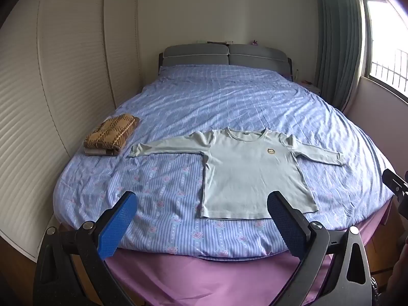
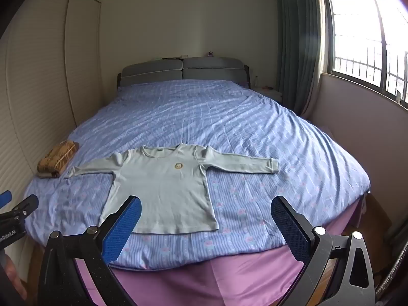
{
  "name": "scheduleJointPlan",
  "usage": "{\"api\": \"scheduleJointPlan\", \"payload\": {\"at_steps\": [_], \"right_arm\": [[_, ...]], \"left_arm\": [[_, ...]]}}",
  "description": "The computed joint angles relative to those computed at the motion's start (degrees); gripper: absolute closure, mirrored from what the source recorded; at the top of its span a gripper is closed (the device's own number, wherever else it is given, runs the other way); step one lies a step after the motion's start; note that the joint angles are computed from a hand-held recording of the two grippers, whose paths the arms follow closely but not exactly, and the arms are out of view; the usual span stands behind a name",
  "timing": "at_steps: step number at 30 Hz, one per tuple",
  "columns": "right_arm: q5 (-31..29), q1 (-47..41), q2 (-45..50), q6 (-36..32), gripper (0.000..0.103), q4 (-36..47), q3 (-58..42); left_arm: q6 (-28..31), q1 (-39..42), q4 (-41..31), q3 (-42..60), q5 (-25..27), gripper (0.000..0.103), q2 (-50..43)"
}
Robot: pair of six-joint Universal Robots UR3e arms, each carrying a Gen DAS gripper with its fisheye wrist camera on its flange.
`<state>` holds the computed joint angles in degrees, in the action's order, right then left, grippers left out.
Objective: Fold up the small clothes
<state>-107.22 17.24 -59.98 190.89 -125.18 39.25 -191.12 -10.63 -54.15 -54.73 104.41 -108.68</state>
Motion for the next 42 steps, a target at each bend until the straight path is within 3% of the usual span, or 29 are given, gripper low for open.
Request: {"api": "scheduleJointPlan", "payload": {"at_steps": [15,42], "right_arm": [[0.0,-0.4,-1.0,0.1,0.001,-0.9,1.9],[0.4,-0.8,-2.0,0.1,0.001,-2.0,3.5]], "left_arm": [[0.2,-1.5,-2.4,3.4,1.6,0.0,-1.9],[0.9,0.4,-2.1,1.9,-0.3,0.0,0.0]]}}
